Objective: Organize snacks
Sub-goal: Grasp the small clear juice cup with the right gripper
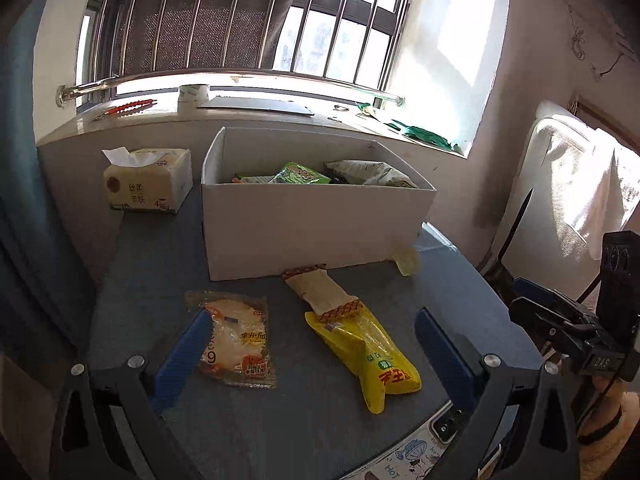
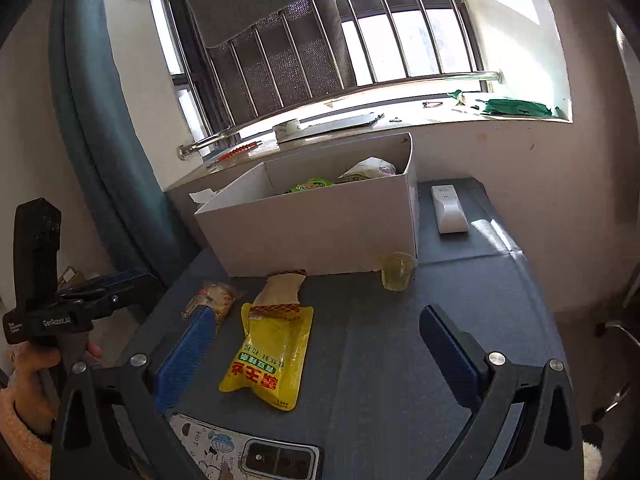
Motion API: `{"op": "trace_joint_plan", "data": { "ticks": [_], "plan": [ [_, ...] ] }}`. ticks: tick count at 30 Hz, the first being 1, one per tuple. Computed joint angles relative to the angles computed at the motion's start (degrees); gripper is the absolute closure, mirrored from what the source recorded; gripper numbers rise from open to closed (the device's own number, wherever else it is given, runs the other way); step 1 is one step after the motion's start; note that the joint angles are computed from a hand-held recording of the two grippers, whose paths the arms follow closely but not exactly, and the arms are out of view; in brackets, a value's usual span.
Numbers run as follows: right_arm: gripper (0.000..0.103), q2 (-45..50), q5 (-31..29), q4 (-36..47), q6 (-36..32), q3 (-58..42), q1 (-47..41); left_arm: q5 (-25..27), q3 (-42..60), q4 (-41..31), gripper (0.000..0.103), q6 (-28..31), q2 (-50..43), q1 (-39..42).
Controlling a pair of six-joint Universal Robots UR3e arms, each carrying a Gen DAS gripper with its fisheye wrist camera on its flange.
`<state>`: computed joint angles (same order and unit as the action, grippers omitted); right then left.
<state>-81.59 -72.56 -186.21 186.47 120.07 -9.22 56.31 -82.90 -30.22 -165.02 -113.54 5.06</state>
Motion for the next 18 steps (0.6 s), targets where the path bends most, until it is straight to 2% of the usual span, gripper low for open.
{"op": "trace_joint_plan", "data": {
  "ticks": [3,6,9,15,18],
  "plan": [
    [0.000,-1.6,0.5,-2.2,-0.3,5.2,-1.7,1.3,-7.9,4.6,0.000,0.0,3.2,-0.7],
    [0.000,-1.9,-1.0,-1.0,-0.5,5.5,-2.2,1.8,-12.9,7.8,0.000,0.0,5.4,-1.1],
    [0.000,-1.2,0.7,-2.8,0.6,6.0,-3.4,1.5,-15.5,9.3,0.000,-0.6,6.6,-0.9],
    [0.000,3.1,-3.6,1.4,-0.2,0.8,-0.7,0.8,-16.4,10.3,0.000,-1.6,7.1,0.1],
    [0.000,6.7,-5.1,4.7,-2.4,-5.0,0.3,0.4,-15.8,9.0,0.000,-1.8,6.7,0.6]
  ]
}}
